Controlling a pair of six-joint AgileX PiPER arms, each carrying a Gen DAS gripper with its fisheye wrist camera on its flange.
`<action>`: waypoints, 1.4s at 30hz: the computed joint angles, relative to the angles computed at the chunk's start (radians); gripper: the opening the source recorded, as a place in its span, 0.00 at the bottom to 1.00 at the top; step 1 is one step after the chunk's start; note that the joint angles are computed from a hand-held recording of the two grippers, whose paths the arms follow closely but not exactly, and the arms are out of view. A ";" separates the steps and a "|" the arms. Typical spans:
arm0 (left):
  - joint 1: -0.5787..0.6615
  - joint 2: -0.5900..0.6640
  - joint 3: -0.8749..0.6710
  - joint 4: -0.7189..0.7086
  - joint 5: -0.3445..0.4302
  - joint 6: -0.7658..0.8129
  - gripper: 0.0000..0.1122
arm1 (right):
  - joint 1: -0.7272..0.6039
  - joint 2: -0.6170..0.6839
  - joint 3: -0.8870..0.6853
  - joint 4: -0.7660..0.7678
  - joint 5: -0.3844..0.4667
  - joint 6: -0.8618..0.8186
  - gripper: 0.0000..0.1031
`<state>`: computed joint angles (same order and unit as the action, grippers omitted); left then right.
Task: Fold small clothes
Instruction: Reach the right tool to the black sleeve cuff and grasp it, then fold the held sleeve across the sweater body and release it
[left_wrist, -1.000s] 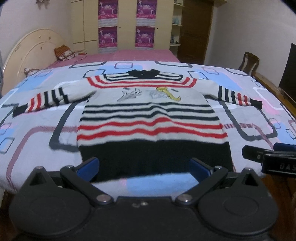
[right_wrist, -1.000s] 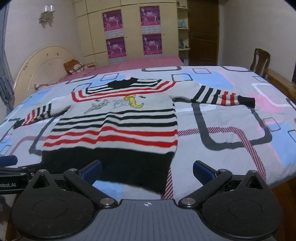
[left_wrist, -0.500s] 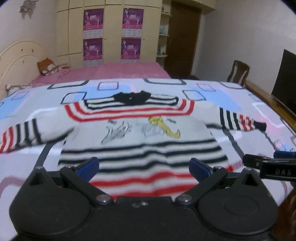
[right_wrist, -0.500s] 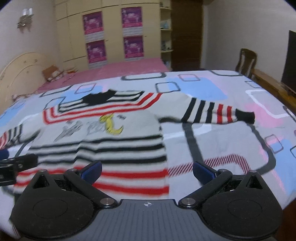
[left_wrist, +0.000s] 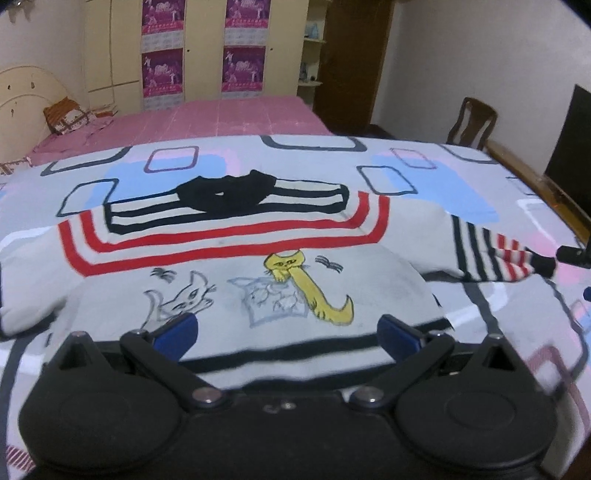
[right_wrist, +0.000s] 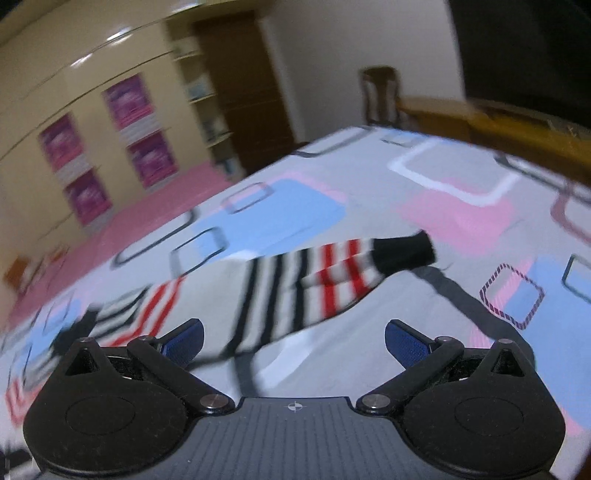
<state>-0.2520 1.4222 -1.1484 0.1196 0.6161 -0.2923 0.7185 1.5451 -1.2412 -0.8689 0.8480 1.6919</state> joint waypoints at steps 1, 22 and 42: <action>-0.017 0.042 -0.037 0.043 0.019 -0.054 0.92 | -0.061 0.004 0.023 0.013 -0.056 -0.002 1.00; -0.090 0.496 -0.546 0.184 0.264 -0.260 0.92 | -0.487 0.128 0.203 -0.001 -0.582 0.108 0.38; 0.363 0.322 -0.319 -0.211 0.076 0.266 0.72 | 0.012 0.554 -0.732 0.421 -0.253 -0.835 0.08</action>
